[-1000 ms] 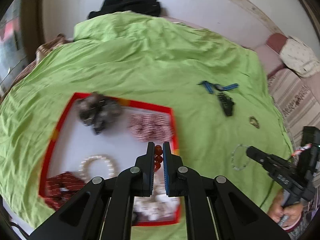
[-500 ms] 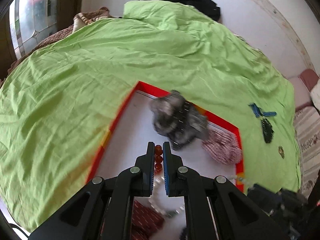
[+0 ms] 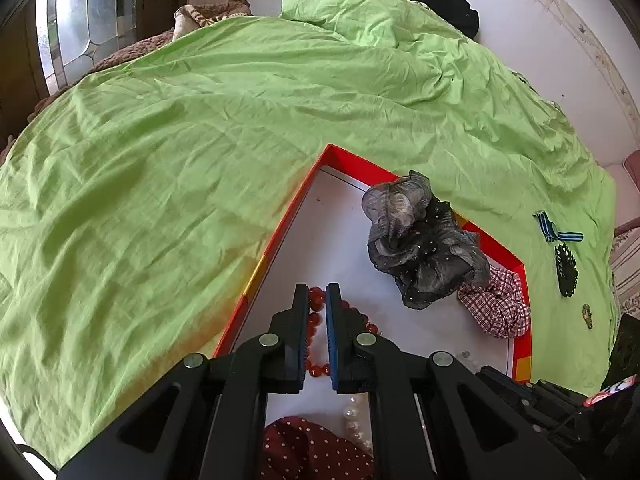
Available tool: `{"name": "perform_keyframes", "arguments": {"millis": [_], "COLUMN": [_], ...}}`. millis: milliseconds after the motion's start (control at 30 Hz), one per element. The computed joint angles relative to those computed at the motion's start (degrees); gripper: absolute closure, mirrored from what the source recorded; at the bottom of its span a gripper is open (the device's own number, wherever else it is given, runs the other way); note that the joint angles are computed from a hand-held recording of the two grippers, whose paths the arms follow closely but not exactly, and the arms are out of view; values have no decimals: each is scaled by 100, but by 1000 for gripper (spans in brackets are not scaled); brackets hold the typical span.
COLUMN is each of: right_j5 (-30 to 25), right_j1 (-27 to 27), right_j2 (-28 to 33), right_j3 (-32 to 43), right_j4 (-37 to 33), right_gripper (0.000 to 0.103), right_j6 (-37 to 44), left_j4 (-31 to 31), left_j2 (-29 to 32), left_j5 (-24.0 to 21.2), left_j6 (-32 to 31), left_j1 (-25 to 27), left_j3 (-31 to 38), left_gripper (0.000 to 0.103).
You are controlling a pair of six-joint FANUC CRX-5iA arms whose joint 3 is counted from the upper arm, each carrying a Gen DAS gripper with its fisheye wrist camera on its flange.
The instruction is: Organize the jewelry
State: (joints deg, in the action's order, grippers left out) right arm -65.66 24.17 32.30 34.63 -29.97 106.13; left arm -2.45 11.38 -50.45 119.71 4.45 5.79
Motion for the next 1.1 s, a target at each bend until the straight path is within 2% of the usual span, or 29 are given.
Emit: {"name": "perform_keyframes", "arguments": {"millis": [67, 133, 200, 333, 467, 800, 900, 1100], "right_j5": [137, 215, 342, 582, 773, 856, 863, 780], "right_j1": [37, 41, 35, -24, -135, -744, -956, -1462], "right_j2": [-81, -164, -310, -668, -996, -1569, -1762, -1976], "right_j3": [-136, -238, -400, -752, -1103, -1802, -2060, -2420], "right_j4": [100, 133, 166, 175, 201, 155, 176, 183], "right_gripper": [94, 87, 78, 77, 74, 74, 71, 69], "right_j6": [15, 50, 132, 348, 416, 421, 468, 479], "left_j4": [-14, -134, -310, -802, -1526, -2266, -2325, -2119], "left_j2": [-32, -83, -152, -359, -541, -519, -481, -295], "left_j5": [-7, -57, -138, -370, -779, -1366, -1391, -1435], "left_j6": [14, 77, 181, 521, 968, 1480, 1609, 1713], "left_j1": [-27, -97, -204, -517, -1063, -2283, -2594, -3012], "left_j3": [-1, 38, 99, 234, 455, 927, 1004, 1191], "left_gripper": [94, 92, 84, 74, 65, 64, 58, 57]}}
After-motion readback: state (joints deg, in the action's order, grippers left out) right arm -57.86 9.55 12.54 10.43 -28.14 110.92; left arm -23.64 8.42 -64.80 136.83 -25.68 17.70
